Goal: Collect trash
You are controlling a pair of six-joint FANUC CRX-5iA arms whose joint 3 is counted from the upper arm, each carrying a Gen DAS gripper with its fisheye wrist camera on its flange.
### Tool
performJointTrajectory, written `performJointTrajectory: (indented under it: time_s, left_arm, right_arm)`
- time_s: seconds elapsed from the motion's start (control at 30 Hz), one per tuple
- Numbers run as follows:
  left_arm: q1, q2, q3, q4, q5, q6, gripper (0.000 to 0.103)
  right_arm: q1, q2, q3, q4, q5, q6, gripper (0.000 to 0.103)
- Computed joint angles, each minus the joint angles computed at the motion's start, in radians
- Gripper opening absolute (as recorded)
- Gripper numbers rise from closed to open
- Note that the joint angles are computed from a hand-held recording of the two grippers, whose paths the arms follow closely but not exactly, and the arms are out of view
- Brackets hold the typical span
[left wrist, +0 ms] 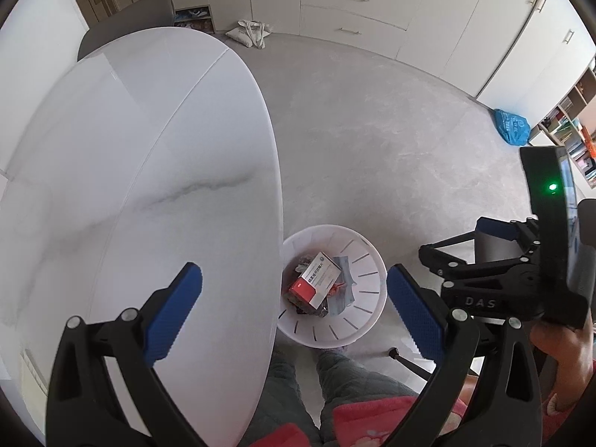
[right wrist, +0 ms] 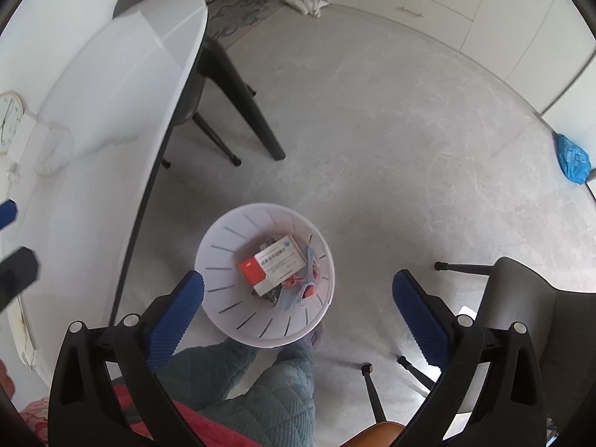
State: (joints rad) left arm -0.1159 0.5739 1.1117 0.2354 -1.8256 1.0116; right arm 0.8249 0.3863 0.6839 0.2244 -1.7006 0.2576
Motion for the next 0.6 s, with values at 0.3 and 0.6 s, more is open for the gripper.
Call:
performJointTrajectory:
  time_s: [0.3,0.6]
  left_arm:
    - [-0.006,-0.033,-0.058,0.05,0.023,-0.038,0.095]
    - [0.024,-0.005,0.077,0.089,0.023,-0.009,0.095]
  right_arm:
    - [0.046,0.0,0.075,0.089,-0.103,-0.03,0.1]
    - [0.057,0.044,0.2,0.151,-0.13,0.007,0.1]
